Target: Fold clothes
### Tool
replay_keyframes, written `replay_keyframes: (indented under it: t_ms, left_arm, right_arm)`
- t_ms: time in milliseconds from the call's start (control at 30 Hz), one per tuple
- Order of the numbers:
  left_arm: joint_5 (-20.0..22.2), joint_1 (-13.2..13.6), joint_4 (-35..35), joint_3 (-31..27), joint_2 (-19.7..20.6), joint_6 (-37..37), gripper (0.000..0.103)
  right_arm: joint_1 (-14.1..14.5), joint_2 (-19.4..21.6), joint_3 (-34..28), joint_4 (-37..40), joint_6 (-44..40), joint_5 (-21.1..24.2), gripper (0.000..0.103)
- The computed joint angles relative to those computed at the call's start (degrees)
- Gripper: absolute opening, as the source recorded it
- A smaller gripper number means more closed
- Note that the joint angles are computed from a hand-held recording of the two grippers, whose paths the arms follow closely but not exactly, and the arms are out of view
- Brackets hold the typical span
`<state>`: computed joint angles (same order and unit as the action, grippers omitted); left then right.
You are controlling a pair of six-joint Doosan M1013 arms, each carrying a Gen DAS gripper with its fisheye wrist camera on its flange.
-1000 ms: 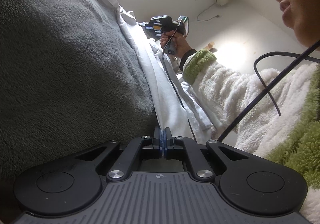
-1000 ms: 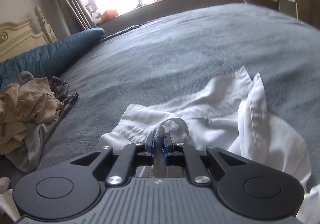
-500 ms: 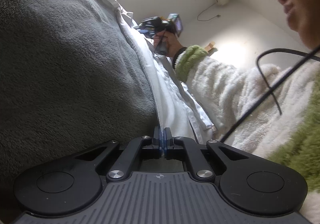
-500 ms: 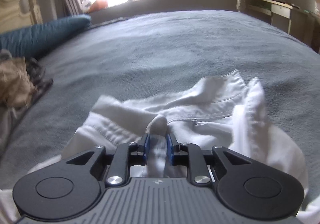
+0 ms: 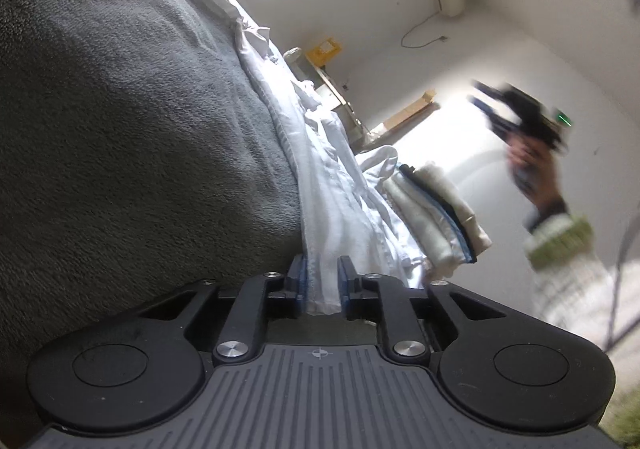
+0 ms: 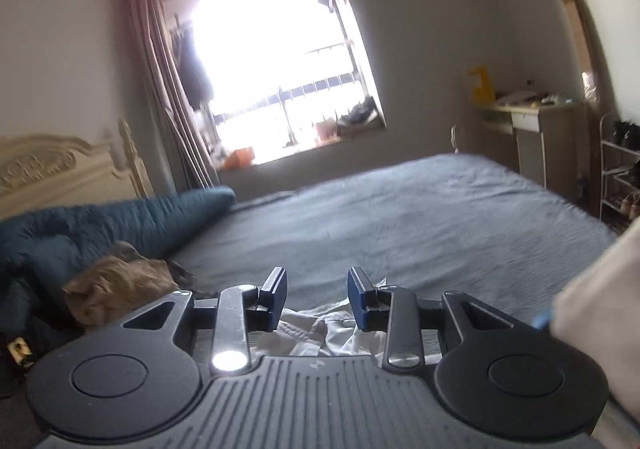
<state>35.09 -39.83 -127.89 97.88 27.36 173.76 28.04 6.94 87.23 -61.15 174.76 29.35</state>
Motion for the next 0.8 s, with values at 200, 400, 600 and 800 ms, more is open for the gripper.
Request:
replay_keyframes:
  t_ms: [200,400,600,800]
  left_arm:
    - [-1.79,-0.12,1.56,-0.93,0.09,-6.28,0.022]
    - [-6.94,-0.88,7.32,-2.42,-0.29,-11.61,0.022]
    - [-11.44,-1.71,12.30,-3.39,-0.61,-15.70,0.022]
    - [-13.59,-2.43,12.84,-3.73,-0.66,-15.95,0.022]
  right_arm:
    - [2.77,-5.65,6.15,18.45,-11.02,1.10,0.037]
    - [4.29,0.24,10.36,38.59,-26.52,0.48,0.035]
    - [7.34,4.35,12.40,31.75,-23.46,-0.52,0.020]
    - [10.03,5.59,12.02,19.75,-21.44,5.84,0.010]
